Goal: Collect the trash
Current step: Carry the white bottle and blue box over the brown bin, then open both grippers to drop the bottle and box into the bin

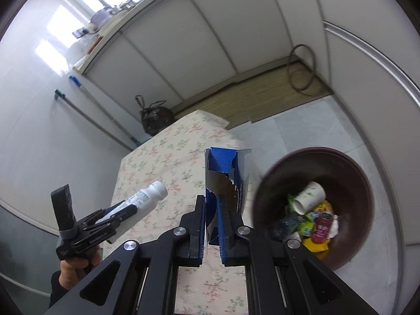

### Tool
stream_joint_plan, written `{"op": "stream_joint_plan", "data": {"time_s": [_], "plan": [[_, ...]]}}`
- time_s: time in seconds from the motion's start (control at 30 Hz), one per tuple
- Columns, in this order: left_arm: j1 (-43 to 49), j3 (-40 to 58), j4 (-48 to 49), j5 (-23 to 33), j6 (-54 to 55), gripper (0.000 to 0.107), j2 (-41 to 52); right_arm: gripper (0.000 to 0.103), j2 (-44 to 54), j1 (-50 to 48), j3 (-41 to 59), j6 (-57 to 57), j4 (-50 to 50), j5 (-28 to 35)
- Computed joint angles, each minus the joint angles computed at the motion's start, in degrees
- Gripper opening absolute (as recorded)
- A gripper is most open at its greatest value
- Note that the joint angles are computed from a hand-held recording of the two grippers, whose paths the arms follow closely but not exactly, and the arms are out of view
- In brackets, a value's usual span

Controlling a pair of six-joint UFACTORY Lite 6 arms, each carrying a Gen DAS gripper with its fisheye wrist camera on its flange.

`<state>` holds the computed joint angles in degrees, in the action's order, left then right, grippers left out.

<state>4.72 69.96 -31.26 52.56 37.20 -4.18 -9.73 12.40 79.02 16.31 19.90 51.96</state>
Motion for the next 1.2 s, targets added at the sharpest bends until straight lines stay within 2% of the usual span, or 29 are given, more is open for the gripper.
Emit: {"op": "stream_joint_plan", "data": {"time_s": [0.27,0.57,0.73,0.87,0.93,0.97,1.2], "plan": [[-20.2,-0.3,3.1,-7.7,-11.5,0.05,3.7,0.009,-7.6,-17.1,-9.7,-11.7,3.4,5.7],[-34.2,3.4,4.5,-17.7,-19.0,0.05,14.4,0.009,-6.7,-29.3,-15.6,-21.4,5.7,7.6],[-37.8,4.0,5.7,-22.9,-21.8,0.051,17.9,0.009,-5.5,-30.6,-17.2,-22.5,4.8,6.9],[-40.9,4.7,14.1,-26.0,-30.0,0.053,18.2,0.013,-4.4,-31.5,-17.4,-23.2,5.1,6.9],[-41.7,5.0,16.3,-26.6,-32.1,0.063,17.7,0.014,-4.4,-31.5,-17.5,-22.3,3.9,6.7],[-41.9,5.1,17.6,-26.9,-33.2,0.065,17.5,0.015,-4.5,-31.9,-17.6,-22.6,4.0,6.8],[-41.0,4.0,18.5,-25.8,-34.2,0.067,15.6,0.016,-5.2,-32.4,-17.1,-22.5,4.0,7.5]]}}
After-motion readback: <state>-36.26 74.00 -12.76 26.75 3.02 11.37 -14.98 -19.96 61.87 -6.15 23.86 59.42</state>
